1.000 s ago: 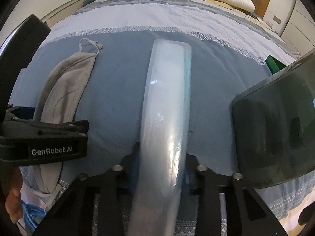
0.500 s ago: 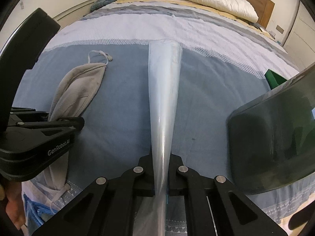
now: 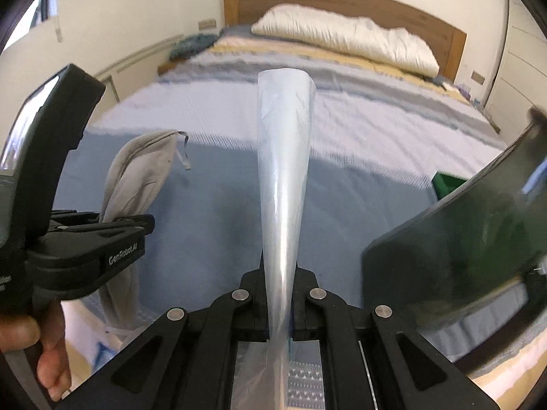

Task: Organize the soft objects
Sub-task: 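Lift and carry the grey item and clear tube over the green tray with both grippers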

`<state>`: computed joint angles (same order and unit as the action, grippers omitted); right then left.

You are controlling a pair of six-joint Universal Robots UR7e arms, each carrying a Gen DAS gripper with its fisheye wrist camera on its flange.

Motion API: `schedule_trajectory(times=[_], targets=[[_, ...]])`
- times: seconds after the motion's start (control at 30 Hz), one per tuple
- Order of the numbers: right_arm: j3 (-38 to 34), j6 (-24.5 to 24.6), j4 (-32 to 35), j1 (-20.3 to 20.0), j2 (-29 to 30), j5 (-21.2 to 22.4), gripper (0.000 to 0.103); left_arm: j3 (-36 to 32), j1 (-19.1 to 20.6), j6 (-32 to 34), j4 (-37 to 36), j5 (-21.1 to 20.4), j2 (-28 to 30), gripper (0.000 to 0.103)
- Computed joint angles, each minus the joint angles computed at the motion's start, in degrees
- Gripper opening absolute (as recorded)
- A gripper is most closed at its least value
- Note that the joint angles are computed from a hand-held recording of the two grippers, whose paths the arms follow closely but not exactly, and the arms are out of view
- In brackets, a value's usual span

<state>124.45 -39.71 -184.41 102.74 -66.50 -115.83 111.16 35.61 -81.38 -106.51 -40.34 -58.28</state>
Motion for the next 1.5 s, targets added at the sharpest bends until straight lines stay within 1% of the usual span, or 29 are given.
schedule_trajectory(times=[0.13,0.23,0.3,0.33,0.43,0.47,0.5,0.57,0.63,0.67,0.7,0.73,0.77,0.8,0.87,0.93,1.0,1.07,1.1,1.17,1.2,1.23,1.27,1.3,1.33,1.37,1.4,1.43,1.5], targets=[[3.4,-0.7,2.1,0.2,-7.8,3.7,0.005,-0.4,-5.6,-7.7,7.2,1.8,-2.0,0.014],[6.3,-2.0,4.5,-0.1,-15.4,7.1,0.005,-1.8,-10.1,-10.4,11.3,2.4,-2.6,0.014],[8.0,-3.2,7.2,-0.9,-21.9,9.7,0.005,-1.1,-12.2,-10.5,11.3,2.7,-3.1,0.014],[8.9,-3.4,8.1,-1.2,-24.1,10.4,0.005,-1.0,-14.0,-10.3,10.8,2.5,-3.2,0.014],[10.8,-6.0,13.1,-4.5,-33.6,14.3,0.005,-1.2,-17.6,-8.4,8.5,1.8,-2.2,0.014],[11.3,-7.5,15.2,-6.5,-37.5,15.5,0.005,-1.2,-18.5,-7.5,7.3,1.4,-1.9,0.014],[11.5,-8.1,16.3,-7.6,-39.3,16.0,0.005,-1.2,-19.2,-5.4,5.2,1.0,-1.5,0.014],[11.8,-10.7,20.3,-11.8,-45.0,18.3,0.005,-1.5,-21.0,-1.4,0.2,-0.4,0.4,0.014],[11.6,-14.0,24.5,-17.5,-50.7,20.9,0.005,-2.6,-21.9,3.0,-4.2,-2.1,2.3,0.014],[11.3,-15.3,26.2,-20.0,-52.6,22.1,0.005,-3.3,-22.4,6.5,-8.2,-3.4,4.2,0.014],[10.9,-17.4,28.2,-24.1,-55.1,24.1,0.005,-4.3,-22.5,8.6,-10.2,-4.2,5.5,0.014],[10.7,-18.6,30.3,-26.6,-57.8,25.3,0.005,-5.3,-22.8,11.2,-12.9,-5.4,7.1,0.014],[10.2,-19.9,31.5,-29.4,-59.2,26.7,0.005,-6.6,-22.9,14.3,-16.2,-6.6,9.2,0.014],[9.2,-21.8,33.1,-33.8,-60.8,29.0,0.005,-8.0,-23.0,17.0,-19.0,-7.8,11.2,0.014],[7.2,-23.2,34.4,-37.9,-61.3,31.0,0.005,-11.3,-22.3,22.5,-24.4,-10.5,15.4,0.014],[5.1,-24.8,35.3,-43.5,-61.6,33.9,0.005,-15.9,-21.3,26.6,-27.3,-12.7,19.5,0.014],[2.7,-25.7,34.7,-48.1,-60.2,35.9,0.005,-20.9,-20.0,29.9,-28.7,-13.7,23.7,0.014],[1.0,-25.1,33.2,-49.0,-58.2,35.7,0.005,-26.4,-17.9,32.2,-29.6,-15.1,27.9,0.014],[-0.5,-25.1,32.1,-50.4,-56.4,36.2,0.005,-30.2,-16.8,33.2,-29.3,-14.8,30.8,0.014],[-1.8,-24.5,30.5,-50.2,-54.2,35.3,0.005,-36.2,-14.9,34.2,-27.9,-14.4,35.0,0.014],[-3.6,-24.2,29.9,-50.4,-51.9,35.2,0.005,-39.5,-13.9,34.6,-27.4,-14.2,37.5,0.014],[-4.4,-23.4,28.5,-48.5,-49.7,33.3,0.005,-41.7,-13.4,34.2,-26.5,-13.2,39.1,0.014],[-4.9,-23.2,28.2,-48.3,-49.0,33.2,0.005,-44.7,-12.4,34.2,-25.4,-11.9,41.1,0.014],[-6.7,-23.0,27.7,-47.9,-46.7,33.0,0.005,-47.5,-11.2,34.1,-24.5,-11.1,42.8,0.014],[-8.0,-22.5,27.1,-46.7,-44.5,32.1,0.005,-49.1,-10.4,33.6,-23.8,-10.7,43.8,0.014],[-8.9,-21.5,25.8,-44.6,-42.3,30.5,0.005,-50.9,-9.6,32.6,-23.0,-10.1,45.0,0.014],[-10.8,-21.3,25.7,-43.8,-40.1,30.4,0.005,-53.2,-8.9,31.8,-21.8,-9.3,46.6,0.014],[-11.6,-20.2,24.0,-41.0,-36.8,28.3,0.005,-55.5,-7.8,31.7,-20.6,-8.6,48.0,0.014],[-13.8,-19.8,24.3,-39.5,-33.5,27.7,0.005,-60.9,-6.0,30.4,-16.9,-5.9,51.0,0.014]])
